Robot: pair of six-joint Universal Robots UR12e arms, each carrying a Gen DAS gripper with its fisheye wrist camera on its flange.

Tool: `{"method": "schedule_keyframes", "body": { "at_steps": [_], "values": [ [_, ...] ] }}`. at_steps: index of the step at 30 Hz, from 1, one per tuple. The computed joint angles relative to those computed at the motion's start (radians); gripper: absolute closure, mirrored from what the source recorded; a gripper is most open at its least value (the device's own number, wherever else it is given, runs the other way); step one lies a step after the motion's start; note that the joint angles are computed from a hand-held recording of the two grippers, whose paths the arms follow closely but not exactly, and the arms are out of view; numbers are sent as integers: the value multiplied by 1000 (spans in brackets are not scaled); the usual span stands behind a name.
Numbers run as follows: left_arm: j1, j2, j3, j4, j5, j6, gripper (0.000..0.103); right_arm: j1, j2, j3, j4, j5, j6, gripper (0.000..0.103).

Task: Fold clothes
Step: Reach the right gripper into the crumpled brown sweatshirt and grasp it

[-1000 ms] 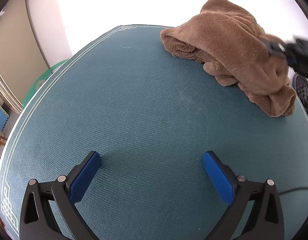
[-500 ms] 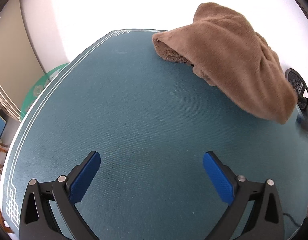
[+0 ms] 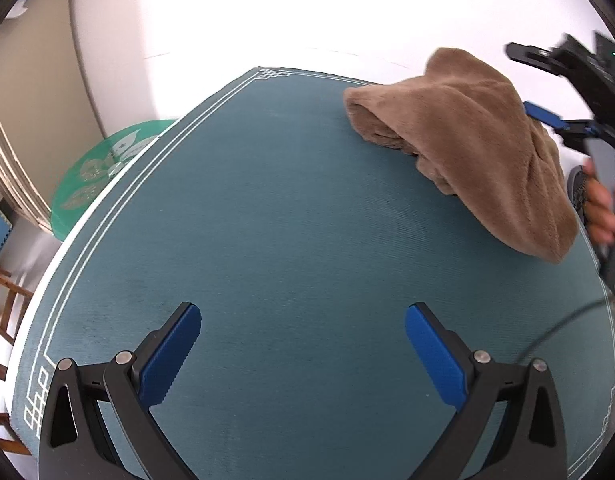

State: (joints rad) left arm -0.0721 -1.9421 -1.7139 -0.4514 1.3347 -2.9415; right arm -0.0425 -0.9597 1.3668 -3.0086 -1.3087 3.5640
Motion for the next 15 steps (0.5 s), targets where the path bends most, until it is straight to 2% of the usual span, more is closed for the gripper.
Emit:
{"method": "schedule_keyframes", "body": {
  "at_steps": [1,3,4,6,9,12,13,15],
  "values": [
    [2,-1,1,-1,1,-7,0,-11,25,-27,-1,61,57,5],
    [8,-5,6,-7,1,-22,0,-36,83,-86,-5,247,167,5],
    [10,-4,3,-9,3,-28,0,-41,106,-114,6,330,186,5],
    [17,-14,14,-16,6,-39,0,-40,143,-157,9,469,180,5],
    [20,-18,17,-24,4,-55,0,-23,159,-177,31,628,98,5],
    [25,-16,18,-30,-29,-59,0,-12,171,-185,73,723,30,4],
    [24,-15,20,-31,-39,-57,0,-10,169,-176,79,734,16,4],
    [22,-14,26,-32,-58,-50,0,-11,155,-135,52,704,9,5]
  ]
}}
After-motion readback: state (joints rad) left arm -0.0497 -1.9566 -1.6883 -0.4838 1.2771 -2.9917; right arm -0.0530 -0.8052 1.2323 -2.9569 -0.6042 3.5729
